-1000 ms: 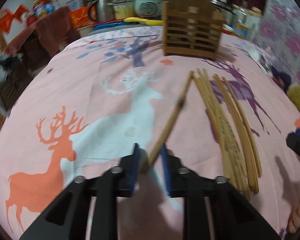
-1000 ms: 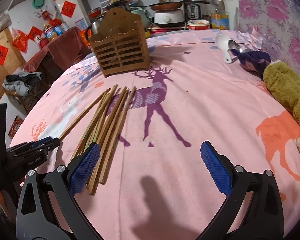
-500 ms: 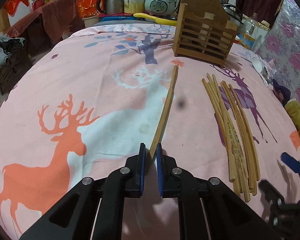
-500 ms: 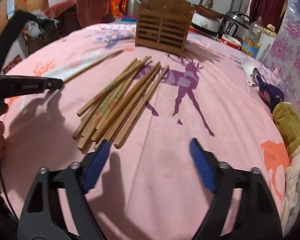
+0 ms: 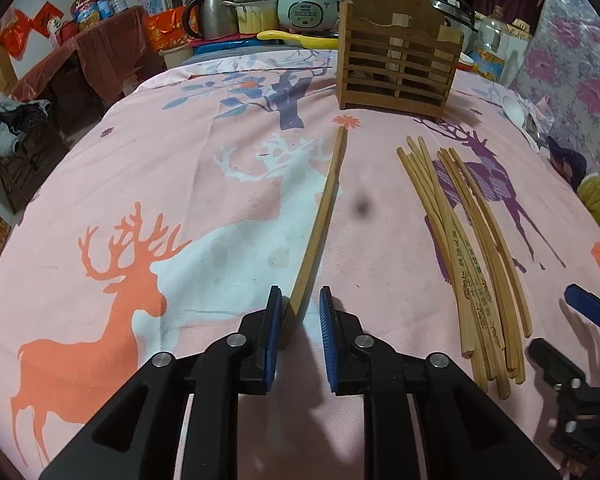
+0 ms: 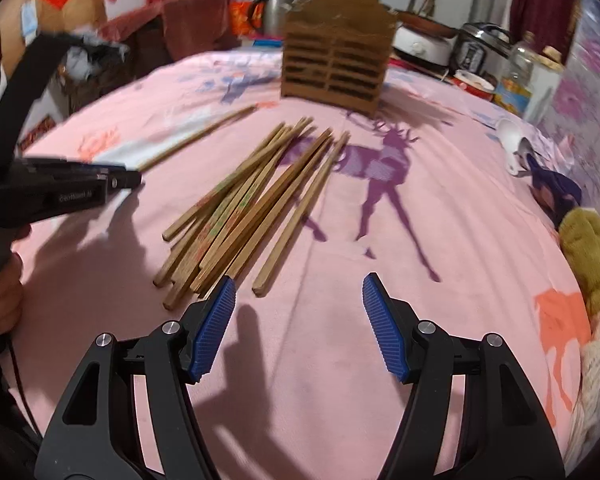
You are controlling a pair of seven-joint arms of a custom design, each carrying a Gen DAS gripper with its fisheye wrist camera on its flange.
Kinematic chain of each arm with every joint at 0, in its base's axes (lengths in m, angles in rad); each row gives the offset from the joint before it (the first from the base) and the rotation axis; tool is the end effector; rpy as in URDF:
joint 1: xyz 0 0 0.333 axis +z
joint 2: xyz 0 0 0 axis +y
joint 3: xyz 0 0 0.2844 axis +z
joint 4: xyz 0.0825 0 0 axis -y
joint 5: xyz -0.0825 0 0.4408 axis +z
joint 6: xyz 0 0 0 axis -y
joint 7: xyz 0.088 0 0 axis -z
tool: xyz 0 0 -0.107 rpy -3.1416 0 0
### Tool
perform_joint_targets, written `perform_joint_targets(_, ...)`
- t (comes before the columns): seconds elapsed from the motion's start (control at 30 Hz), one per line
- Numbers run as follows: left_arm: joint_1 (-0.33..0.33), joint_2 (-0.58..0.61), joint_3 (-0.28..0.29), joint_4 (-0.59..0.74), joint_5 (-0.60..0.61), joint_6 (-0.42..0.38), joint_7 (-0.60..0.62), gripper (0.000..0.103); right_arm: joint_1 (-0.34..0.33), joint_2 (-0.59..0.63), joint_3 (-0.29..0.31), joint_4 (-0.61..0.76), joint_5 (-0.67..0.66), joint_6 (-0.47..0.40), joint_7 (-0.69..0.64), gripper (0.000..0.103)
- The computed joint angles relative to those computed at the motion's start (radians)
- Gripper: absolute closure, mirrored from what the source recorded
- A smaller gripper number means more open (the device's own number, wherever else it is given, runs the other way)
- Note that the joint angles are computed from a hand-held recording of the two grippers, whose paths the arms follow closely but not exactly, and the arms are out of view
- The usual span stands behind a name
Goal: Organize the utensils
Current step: 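Close the left tool on one bamboo chopstick while the right tool grasps another chopstick, then carry both chopsticks into the wooden holder and open both tools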
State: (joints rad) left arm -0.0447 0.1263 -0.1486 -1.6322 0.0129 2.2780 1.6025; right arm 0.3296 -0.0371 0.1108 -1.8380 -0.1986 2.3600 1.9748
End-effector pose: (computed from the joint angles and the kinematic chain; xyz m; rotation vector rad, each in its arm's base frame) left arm 0.6834 -0.1284 0.5553 -1.7167 2.1532 -0.5648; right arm 0.5899 0.2762 0.5561 -1.9925 1.7339 -0.4971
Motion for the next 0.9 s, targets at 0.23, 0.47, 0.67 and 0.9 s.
perform_joint_targets(0.23,0.007,0.006,-0.001,0.008,-0.033,-0.005,0.018,0.084,-0.026,-0.001,-0.03,-0.015,0.107,0.003,0.062,0.085)
perform_joint_targets(0.47,0.01,-0.002,-0.009,0.003,-0.081,0.004,0.075,0.096,-0.023,0.01,-0.019,-0.002,0.089,0.004,0.04,0.097)
perform_joint_targets(0.67,0.012,0.017,-0.007,0.074,-0.107,-0.006,0.099,0.097,-0.045,-0.045,-0.019,-0.03,0.036,0.068,0.104,0.096)
perform_joint_targets(0.9,-0.007,0.175,-0.021,0.387,-0.075,-0.037,0.081,0.097,-0.072,0.025,-0.025,0.157,-0.073,0.092,0.127,0.097)
